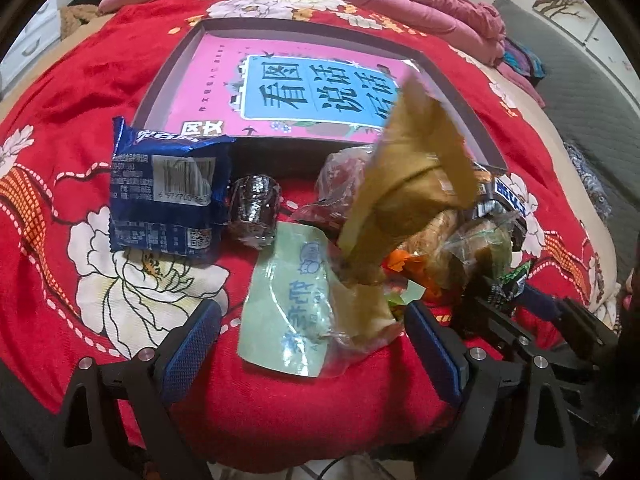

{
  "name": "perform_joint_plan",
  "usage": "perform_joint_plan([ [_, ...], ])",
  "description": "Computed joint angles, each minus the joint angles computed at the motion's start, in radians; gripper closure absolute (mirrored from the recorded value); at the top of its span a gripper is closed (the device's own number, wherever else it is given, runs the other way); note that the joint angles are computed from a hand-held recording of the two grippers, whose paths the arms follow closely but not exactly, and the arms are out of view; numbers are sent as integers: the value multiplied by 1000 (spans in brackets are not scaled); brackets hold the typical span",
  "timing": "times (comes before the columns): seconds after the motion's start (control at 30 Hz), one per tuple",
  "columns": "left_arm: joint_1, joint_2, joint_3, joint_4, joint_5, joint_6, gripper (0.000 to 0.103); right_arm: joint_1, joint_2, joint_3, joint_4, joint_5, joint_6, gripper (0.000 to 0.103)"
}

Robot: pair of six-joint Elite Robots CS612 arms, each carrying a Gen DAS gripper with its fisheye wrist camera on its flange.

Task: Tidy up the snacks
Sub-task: 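Grasp the pale green cake packet with the left tool while the right tool grasps the black-green pea snack bag, then lift both held snacks and carry them over the pink tray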

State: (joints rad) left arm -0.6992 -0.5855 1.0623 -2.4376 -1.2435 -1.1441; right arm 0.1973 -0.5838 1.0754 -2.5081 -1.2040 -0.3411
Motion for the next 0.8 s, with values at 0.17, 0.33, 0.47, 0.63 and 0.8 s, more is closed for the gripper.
perform_joint_plan([
  [0.17, -2, 9, -23, 18, -11, 16, 30, -5, -3, 4, 14, 38, -12, 48],
  [0.33, 3, -1, 10, -44, -29, 2, 50, -19, -5, 4, 25, 83, 31, 50],
  [0.47, 8, -17, 44, -92, -44, -6, 62, -30, -12, 17, -6, 103, 82, 50],
  [0.63, 7, -40, 94, -155, -51, -1, 68, -42, -20, 36, -75, 115, 142, 50],
  [0.8, 0, -71, 143, -208, -34, 8, 69, -46, -27, 52, -162, 102, 176, 50],
])
